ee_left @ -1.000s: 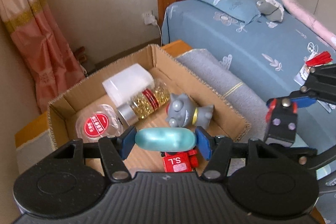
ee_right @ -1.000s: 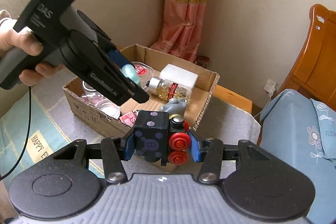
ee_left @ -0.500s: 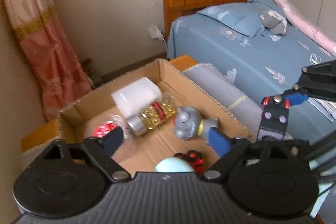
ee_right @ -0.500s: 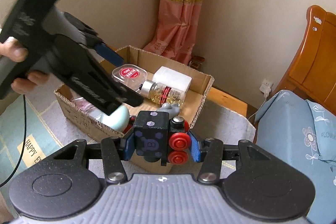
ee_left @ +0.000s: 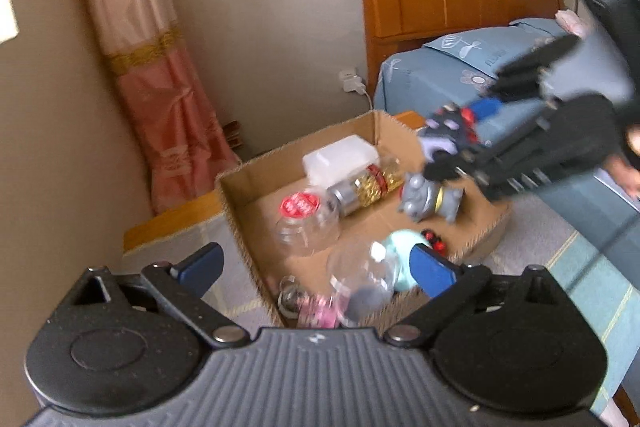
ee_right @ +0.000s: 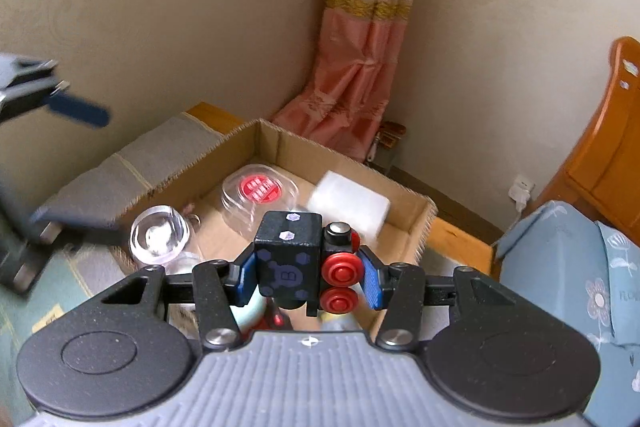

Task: Organize rigid objects
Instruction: 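Carry the mint case into the box and open the left tool while the right tool carries the train block, then lower the train block into the box and open the right tool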

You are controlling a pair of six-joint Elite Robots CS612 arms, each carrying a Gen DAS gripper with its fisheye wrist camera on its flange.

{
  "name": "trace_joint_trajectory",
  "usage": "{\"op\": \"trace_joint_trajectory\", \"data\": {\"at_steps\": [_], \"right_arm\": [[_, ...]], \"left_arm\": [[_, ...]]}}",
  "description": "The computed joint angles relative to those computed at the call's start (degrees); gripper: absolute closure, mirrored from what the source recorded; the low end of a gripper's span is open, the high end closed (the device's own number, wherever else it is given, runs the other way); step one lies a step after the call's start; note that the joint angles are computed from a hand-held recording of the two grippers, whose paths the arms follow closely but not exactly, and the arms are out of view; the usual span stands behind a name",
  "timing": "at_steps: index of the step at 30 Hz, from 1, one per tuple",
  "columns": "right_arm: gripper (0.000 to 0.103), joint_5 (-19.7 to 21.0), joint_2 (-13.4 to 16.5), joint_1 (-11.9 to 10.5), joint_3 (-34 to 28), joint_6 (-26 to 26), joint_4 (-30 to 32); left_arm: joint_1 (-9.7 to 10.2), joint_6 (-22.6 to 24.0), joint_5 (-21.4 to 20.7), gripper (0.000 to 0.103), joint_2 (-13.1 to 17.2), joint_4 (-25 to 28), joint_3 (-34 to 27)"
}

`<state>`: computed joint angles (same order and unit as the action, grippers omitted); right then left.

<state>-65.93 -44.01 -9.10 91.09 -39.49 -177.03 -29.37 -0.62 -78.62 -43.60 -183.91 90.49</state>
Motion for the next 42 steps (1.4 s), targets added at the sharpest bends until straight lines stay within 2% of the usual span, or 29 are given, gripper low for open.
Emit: {"op": "trace_joint_trajectory", "data": {"at_steps": [7, 20, 23, 27, 31, 33, 34, 42], "right_arm": [[0.047, -3.45, 2.59, 3.09, -5.8, -0.53, 4.41], [0.047, -8.39, 9.28, 7.58, -18.09, -0.67, 12.78], [0.04, -9.12, 10.01, 7.8, -19.07, -0.26, 13.36], [0.021, -8.87, 9.62, 7.38, -18.13, 0.45, 12.2], [0.019, -8.74, 8.63, 6.77, -16.6, 1.58, 11.47], [0.011, -8.53, 7.83, 6.34, -15.3, 2.0, 10.63], [0.01, -8.23, 7.39, 6.09, -14.5, 2.34, 10.02], [0.0, -6.28, 2.09, 3.8, -5.56, 6.67, 3.77]], "left_arm": [[-0.02, -1.11, 0.03, 0.004, -0.23, -4.12, 3.99], [0.52, -1.95, 0.66, 0.004, -0.01, -8.38, 6.35], [0.74, -2.49, 0.65, 0.004, -0.24, -8.61, 6.94], [0.67, -2.98, 1.82, 0.004, -0.27, -8.92, 7.25], [0.52, -3.55, 2.39, 0.003, -0.36, -10.06, 7.7], [0.3, -3.8, 3.13, 0.001, -0.39, -11.03, 8.01], [0.12, -3.77, 3.68, 0.001, -0.47, -11.59, 8.28], [-1.57, -5.09, 8.45, 0.001, -1.09, -13.01, 9.64]]}}
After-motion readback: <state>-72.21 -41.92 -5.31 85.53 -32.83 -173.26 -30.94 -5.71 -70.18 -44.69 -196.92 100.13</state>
